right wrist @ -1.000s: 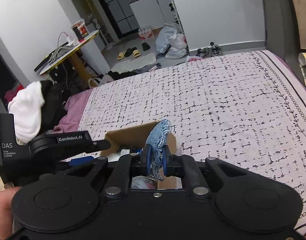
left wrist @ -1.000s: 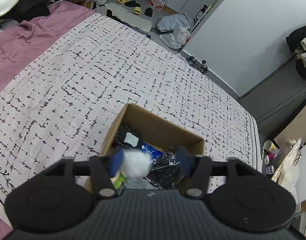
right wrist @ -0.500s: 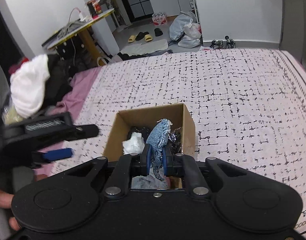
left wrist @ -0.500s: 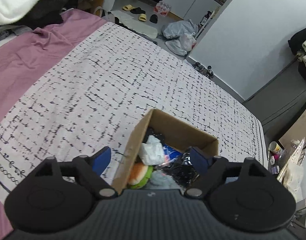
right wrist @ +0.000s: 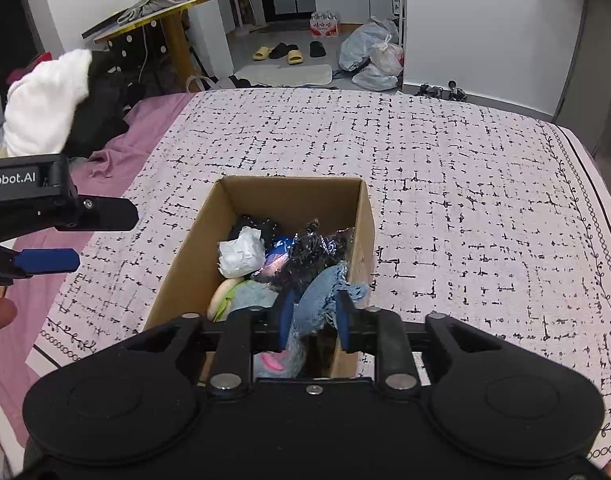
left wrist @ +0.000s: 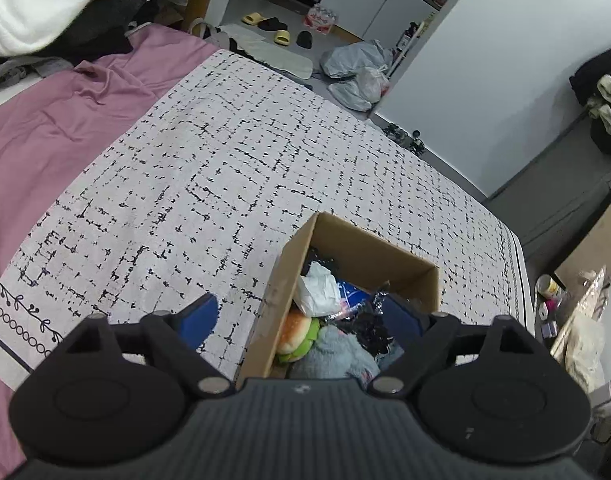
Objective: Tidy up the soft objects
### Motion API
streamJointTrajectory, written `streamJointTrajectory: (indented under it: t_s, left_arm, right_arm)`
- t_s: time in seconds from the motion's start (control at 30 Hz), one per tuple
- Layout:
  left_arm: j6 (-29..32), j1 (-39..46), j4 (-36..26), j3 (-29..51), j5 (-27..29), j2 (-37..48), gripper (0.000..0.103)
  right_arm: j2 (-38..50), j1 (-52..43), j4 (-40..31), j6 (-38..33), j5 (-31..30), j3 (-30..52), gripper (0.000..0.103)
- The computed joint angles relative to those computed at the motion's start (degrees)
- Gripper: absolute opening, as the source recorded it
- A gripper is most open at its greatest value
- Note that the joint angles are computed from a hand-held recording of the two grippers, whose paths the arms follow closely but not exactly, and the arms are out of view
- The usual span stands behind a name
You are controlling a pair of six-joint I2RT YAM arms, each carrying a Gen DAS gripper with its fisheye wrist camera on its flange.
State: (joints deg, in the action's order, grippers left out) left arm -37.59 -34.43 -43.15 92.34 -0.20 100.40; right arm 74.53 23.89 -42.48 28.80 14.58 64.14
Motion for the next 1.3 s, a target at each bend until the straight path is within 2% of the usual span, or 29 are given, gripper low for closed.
streamJointTrajectory:
  t_s: [0.3, 0.37, 0.5, 0.57, 0.97, 1.17, 1.3]
  left_arm:
    - [1.3, -2.9, -1.7, 0.6, -1.3, -2.1, 0.095]
    - [1.5, -3.9, -2.6, 0.8, -1.8, -2.7, 0.097]
    - [1.9, -6.0, -3.9, 0.8, -4.0, -4.4, 0.100]
    - [1.7, -7.1, -4.8, 0.9, -5.2, -5.2, 0.101]
    - [-0.3, -16.2, -9.0, 0.9, -14.3, -8.3, 0.103]
    - [-2.0, -21.2, -10.4, 0.9, -18.5, -10.0, 0.103]
    - [-2.9, -24.9, -10.7, 0.6, -21.4, -11.4, 0.103]
  right_arm:
    - [-6.1, -0.8, -1.8, 1.5, -1.0, -1.5, 0.030]
    - [-7.7, -1.0, -2.4, 2.2, -1.3, -1.8, 0.042]
    - [-10.9, -1.3, -3.7, 2.3, -1.8, -2.3, 0.047]
    - [-12.7, -1.3, -4.6, 2.0, -1.6, -2.5, 0.056]
    - [-25.4, -5.8, -11.2, -2.1, -2.7, -2.4, 0.091]
    - [-31.2, -9.5, -15.3, -4.3, -4.3, -1.2, 0.103]
    - [-34.5, -12.8, -18.2, -5.8, -5.7, -0.4, 0.103]
